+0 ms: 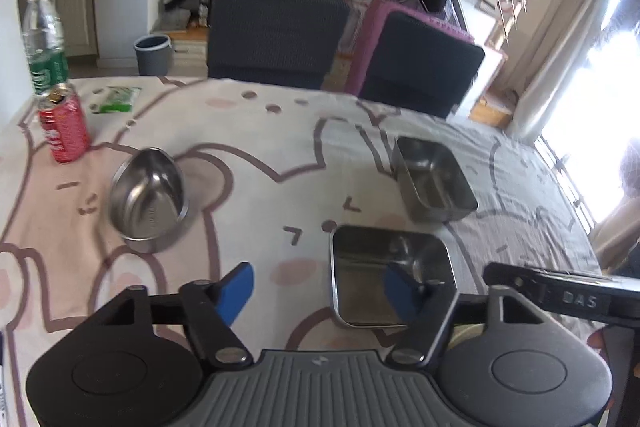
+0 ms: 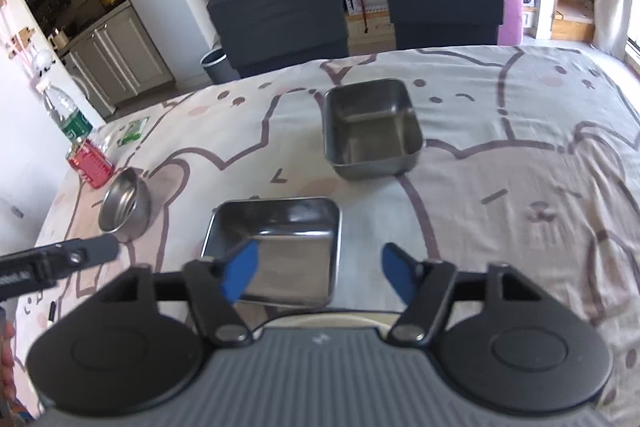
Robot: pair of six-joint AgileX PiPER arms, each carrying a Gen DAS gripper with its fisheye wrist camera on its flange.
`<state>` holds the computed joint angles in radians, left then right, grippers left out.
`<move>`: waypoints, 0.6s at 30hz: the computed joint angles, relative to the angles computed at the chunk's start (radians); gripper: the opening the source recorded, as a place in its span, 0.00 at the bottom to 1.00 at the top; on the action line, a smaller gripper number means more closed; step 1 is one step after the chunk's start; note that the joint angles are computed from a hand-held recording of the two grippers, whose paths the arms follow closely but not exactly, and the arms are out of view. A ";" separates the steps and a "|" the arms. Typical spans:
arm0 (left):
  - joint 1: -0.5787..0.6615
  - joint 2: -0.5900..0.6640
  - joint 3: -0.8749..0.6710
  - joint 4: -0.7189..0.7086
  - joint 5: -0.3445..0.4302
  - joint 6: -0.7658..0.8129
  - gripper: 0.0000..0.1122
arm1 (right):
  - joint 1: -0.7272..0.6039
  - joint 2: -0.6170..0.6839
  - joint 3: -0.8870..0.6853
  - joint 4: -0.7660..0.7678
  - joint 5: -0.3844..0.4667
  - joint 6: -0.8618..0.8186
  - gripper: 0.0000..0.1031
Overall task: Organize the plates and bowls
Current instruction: 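Reach both grippers to the steel square tray and close on its rim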
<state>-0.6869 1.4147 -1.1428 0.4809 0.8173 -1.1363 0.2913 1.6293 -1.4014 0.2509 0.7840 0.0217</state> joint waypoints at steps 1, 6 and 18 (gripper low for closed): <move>0.009 0.022 -0.011 -0.016 -0.013 0.021 0.56 | 0.009 0.014 -0.011 -0.017 -0.001 0.012 0.60; 0.037 0.141 -0.081 -0.074 -0.047 0.075 0.44 | 0.038 0.107 -0.081 -0.084 0.019 0.077 0.45; 0.084 0.296 -0.164 -0.174 -0.034 0.138 0.15 | 0.059 0.248 -0.177 -0.123 0.043 0.086 0.23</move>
<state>-0.6030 1.7105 -1.3064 0.3072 0.7836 -0.9984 0.3500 1.8776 -1.5780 0.1281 0.8272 0.1080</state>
